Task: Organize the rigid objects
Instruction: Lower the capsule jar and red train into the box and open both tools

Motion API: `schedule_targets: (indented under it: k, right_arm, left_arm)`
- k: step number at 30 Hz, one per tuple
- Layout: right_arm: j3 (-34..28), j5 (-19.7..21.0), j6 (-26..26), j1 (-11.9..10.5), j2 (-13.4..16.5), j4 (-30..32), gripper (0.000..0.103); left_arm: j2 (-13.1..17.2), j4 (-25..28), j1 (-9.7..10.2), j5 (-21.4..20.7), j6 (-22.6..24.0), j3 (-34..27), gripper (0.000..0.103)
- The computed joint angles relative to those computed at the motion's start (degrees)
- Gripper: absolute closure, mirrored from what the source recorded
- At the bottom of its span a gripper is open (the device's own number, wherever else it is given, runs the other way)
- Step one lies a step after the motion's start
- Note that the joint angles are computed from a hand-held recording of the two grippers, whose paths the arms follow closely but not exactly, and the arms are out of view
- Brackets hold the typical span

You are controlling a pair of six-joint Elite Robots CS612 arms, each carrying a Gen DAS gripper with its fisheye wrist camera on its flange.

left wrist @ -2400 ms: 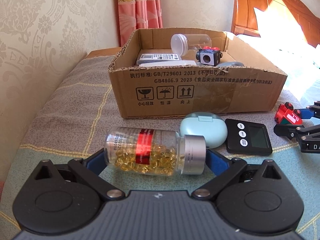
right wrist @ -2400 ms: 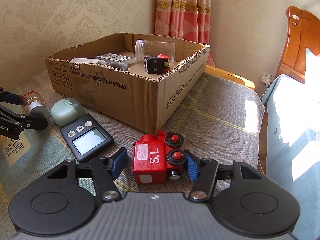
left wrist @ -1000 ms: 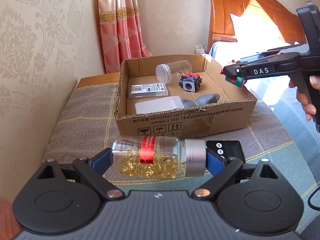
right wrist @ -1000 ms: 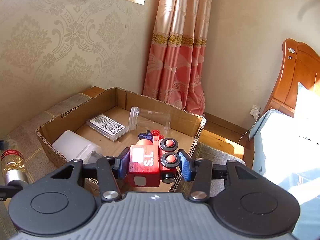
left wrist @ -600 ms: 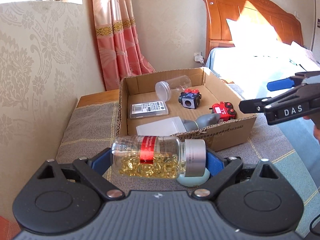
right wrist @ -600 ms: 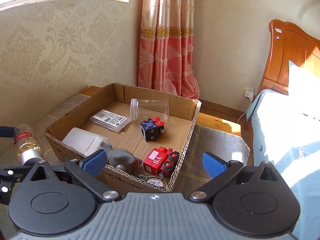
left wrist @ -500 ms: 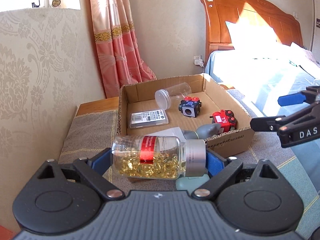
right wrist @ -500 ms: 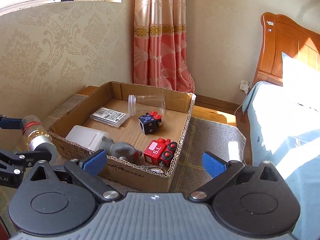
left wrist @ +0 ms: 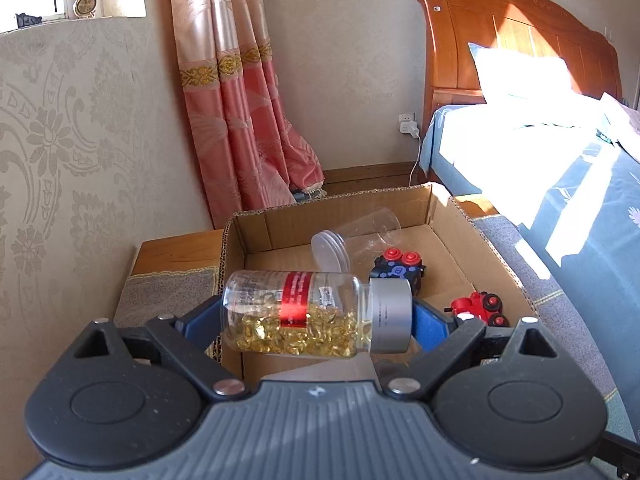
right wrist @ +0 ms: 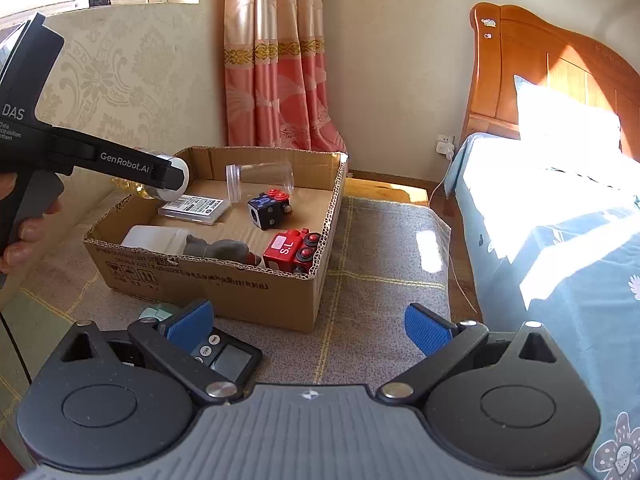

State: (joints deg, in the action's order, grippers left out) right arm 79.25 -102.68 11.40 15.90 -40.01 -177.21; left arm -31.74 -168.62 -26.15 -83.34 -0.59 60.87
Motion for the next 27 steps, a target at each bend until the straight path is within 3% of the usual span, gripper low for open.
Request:
schedule_targets:
  k: [5, 14, 19, 27]
  right_arm:
    - [-0.1, 0.1, 0.7, -0.1, 0.1, -0.2, 0.0]
    - [-0.4, 0.6, 0.5, 0.1, 0.2, 0.4, 0.0]
    - [-0.2, 0.9, 0.9, 0.3, 0.1, 0.3, 0.0]
    - [-0.6, 1.6, 2.4, 0.3, 1.2, 2.3, 0.0]
  left_arm:
    - [0.8, -3.3, -0.18, 0.9, -0.9, -0.3, 0.002]
    - [-2.8, -4.7, -0.02, 0.0, -0.5, 6.9, 0.001]
    - [-4.6, -6.9, -0.12, 2.4, 0.3, 11.0, 0.001]
    - [-7.0, -6.8, 0.37, 2.5, -2.9, 16.6, 0.001]
